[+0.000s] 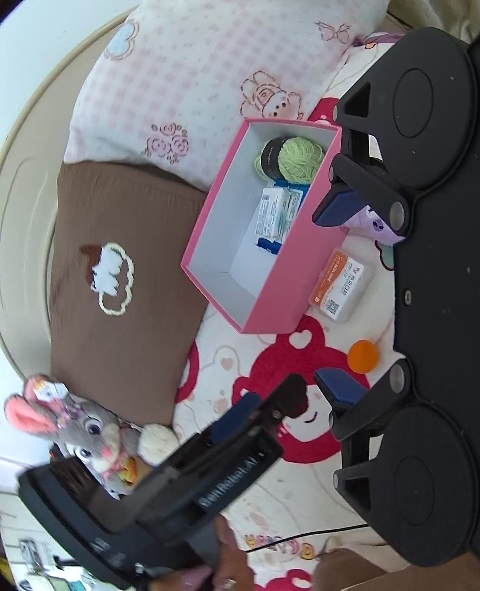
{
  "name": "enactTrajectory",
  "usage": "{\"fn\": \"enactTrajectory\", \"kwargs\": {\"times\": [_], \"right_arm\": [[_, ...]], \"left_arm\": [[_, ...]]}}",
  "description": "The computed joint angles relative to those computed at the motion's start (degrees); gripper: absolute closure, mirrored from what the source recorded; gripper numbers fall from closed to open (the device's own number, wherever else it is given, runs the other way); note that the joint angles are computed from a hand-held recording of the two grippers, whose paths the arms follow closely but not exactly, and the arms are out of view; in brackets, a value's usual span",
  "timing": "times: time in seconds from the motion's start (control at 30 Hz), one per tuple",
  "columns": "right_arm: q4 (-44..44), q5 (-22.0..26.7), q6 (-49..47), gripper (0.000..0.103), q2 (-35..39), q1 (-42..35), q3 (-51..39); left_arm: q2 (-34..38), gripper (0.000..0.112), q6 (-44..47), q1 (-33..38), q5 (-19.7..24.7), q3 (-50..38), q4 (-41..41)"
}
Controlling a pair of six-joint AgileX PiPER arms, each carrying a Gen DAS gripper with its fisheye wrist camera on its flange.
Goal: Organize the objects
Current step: 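Move the left tool down to the orange makeup sponge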
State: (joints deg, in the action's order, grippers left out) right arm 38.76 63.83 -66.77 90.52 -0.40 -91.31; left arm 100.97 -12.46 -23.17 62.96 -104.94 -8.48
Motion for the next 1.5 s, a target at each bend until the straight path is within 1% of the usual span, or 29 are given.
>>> {"fn": "enactTrajectory", "kwargs": {"times": [0.1,0.23,0.37,0.57,0.7,1.0,1.13,1.3,1.4,1.47,1.5], "right_arm": [[0.63,1.91,-0.61,0.016,0.16,-0.03,0.96],[3.55,3.36,-4.52,0.017,-0.47,-0.44,4.08],[3.48,1.78,-4.84,0.017,-0.57,0.71,7.34],[5.30,-4.29,-6.49,0.017,0.81,2.96,13.29],[7.29,-8.40,-10.37,0.017,1.22,4.41,17.58],[10.63,-18.42,-18.72,0.017,2.70,7.66,24.70],[13.21,-23.66,-23.45,0.017,3.69,10.01,26.94],[14.68,-29.05,-25.92,0.017,5.16,12.81,28.62],[16.20,-31.55,-27.46,0.019,6.06,13.82,29.29],[17.49,-33.19,-28.84,0.025,6.50,14.20,29.73],[17.60,-33.91,-28.61,0.030,6.78,14.33,29.73]], "left_arm": [[-0.30,0.046,-0.10,0.17,-0.68,1.23,-0.96],[-0.56,0.044,0.28,-0.04,-1.66,3.04,-2.13],[-1.04,0.042,0.12,-0.19,-3.86,5.78,-3.08],[-2.01,0.037,-0.79,-0.19,-9.42,11.81,-3.72],[-2.26,0.034,-0.98,0.28,-12.92,15.58,-4.23],[-0.19,0.034,-1.93,1.34,-20.04,22.64,-6.91],[0.81,0.034,0.26,2.16,-23.32,25.15,-10.65],[2.45,0.034,4.00,3.34,-27.00,27.44,-16.07],[3.31,0.034,5.43,3.73,-29.49,28.44,-18.51],[4.03,0.034,6.20,3.95,-30.29,28.48,-19.27],[4.37,0.035,5.95,3.99,-30.53,28.36,-19.10]]}}
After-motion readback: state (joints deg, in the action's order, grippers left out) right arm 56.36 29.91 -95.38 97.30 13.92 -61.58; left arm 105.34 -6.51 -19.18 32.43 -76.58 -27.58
